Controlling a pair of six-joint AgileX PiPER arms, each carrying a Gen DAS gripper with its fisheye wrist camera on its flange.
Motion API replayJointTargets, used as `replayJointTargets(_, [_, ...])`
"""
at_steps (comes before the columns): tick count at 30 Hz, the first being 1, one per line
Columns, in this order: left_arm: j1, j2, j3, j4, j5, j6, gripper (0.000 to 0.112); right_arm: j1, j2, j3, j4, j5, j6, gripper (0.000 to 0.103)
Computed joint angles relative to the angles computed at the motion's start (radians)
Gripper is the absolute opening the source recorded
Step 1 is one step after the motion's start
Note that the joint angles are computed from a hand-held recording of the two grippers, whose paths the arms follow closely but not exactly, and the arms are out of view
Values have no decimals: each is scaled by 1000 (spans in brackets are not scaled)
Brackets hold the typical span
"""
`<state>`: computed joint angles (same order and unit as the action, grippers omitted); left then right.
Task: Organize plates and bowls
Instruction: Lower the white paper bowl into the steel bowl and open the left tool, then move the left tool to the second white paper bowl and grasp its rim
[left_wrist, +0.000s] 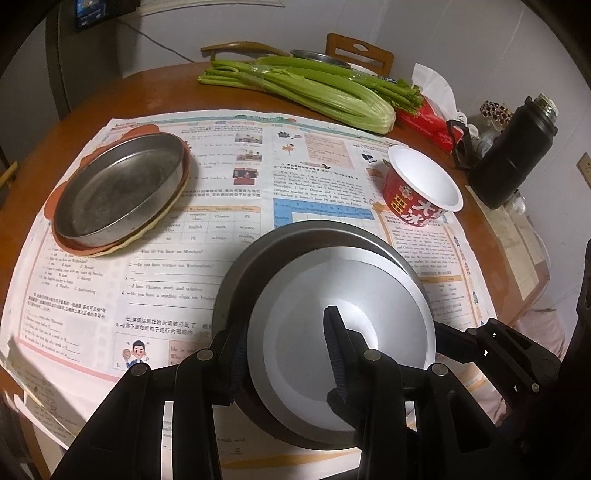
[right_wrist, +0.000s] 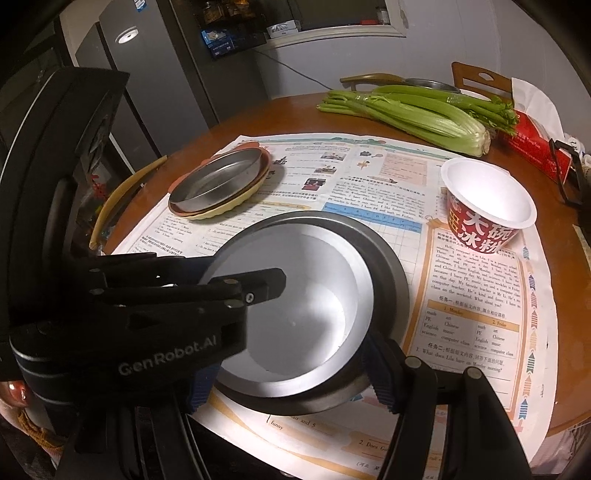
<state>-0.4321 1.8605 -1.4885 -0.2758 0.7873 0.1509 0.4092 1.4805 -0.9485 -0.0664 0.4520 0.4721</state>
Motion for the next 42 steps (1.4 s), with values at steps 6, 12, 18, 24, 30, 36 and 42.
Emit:
replayJointTargets(6, [7,-7,5,-2,-8,5,40,8,2,-2,-37,6,32,69])
replayJointTargets(12, [11,-20,8,-1,-13,4,40,7,-13,3,-87,11,80,69])
replayJointTargets(18, [6,-36,12,14,-19,-7,40,1,-36,12,-102,11,95,69])
replayJointTargets(24, [-4,-54,17,43,-28,-30,40,7,-63,25,-156,6,140,69])
replayJointTargets(30, [-13,-81,29,60,-43,-41,40,-2,-98,44,-188,-2,169,69])
replayJointTargets(36, [-35,-95,24,95,-48,-69,44,-32,-144,67,-190,-20,175,69])
replayJointTargets(42, [-65,-82,-22,127,-38,-97,45,-68,-188,90,-233,-27,218,69])
